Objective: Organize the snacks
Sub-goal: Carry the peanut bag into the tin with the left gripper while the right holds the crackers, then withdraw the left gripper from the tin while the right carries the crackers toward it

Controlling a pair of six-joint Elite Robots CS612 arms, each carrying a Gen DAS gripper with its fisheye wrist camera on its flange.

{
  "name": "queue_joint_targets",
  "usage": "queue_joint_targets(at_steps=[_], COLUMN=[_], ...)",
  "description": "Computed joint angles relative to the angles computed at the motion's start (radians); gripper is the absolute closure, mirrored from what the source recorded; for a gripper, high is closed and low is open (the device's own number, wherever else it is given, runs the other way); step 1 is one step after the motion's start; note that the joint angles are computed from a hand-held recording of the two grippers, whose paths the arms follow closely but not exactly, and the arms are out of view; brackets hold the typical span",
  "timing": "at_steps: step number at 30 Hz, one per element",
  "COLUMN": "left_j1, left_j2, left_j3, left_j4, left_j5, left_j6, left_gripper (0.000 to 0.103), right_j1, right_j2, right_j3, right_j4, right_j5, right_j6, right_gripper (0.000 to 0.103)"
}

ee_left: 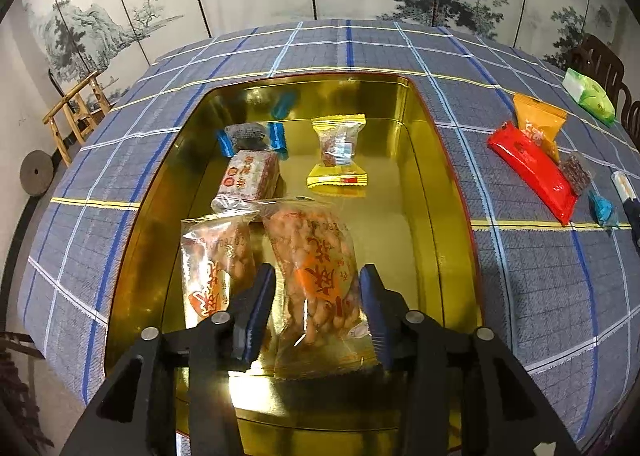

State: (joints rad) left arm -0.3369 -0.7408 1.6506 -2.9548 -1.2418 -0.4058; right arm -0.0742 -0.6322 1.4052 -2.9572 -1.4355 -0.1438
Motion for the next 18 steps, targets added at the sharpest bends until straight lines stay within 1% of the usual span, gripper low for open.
queue_joint_targets(at_steps=[4, 7, 10, 12, 13, 14, 15, 17, 18], left_j1=[0.002, 0.004, 0.002, 0.001, 0.000, -0.003, -0.009, -0.021, -0.025], left_j2=[-0.002, -0.004, -0.007, -0.011, -0.013, -0.015, -0.018, -0.023, -0.025], left_j3=[0.001, 0.004, 0.008, 0.014, 0.019, 0.026, 0.035, 0.046, 0.048], left_j4=[0.007, 0.004, 0.002, -0.012, -0.028, -0.050, -0.077, -0.107, -0.115], left_j5=[0.006, 0.003, 0.018, 0.019, 0.016, 0.022, 0.046, 0.088, 0.098], left_j6=[-0.008, -0.011, -0.012, -0.012, -0.008, -0.002, 0.008, 0.031, 0.041], left_gripper=[0.053, 0.050, 0.047, 0.041, 0.032, 0.025, 0.023, 0.015, 0.014], right_j1=[0.001, 0.001, 0.002, 0.002, 0.003, 0.003, 0.003, 0.003, 0.003], right_j2=[0.000, 0.000, 0.001, 0.001, 0.001, 0.001, 0.001, 0.001, 0.002], right_j3=[-0.001, -0.001, -0.002, -0.002, -0.002, -0.002, -0.003, -0.003, -0.003], right_j4=[0.000, 0.000, 0.001, 0.001, 0.001, 0.001, 0.001, 0.001, 0.001], right_j5=[-0.002, -0.002, -0.003, -0.003, -0.004, -0.005, -0.007, -0.007, -0.006], right_j6=[0.000, 0.000, 0.001, 0.000, 0.001, 0.001, 0.000, 0.000, 0.001], right_gripper=[0.052, 0.052, 0.052, 0.052, 0.052, 0.052, 0.052, 0.052, 0.052])
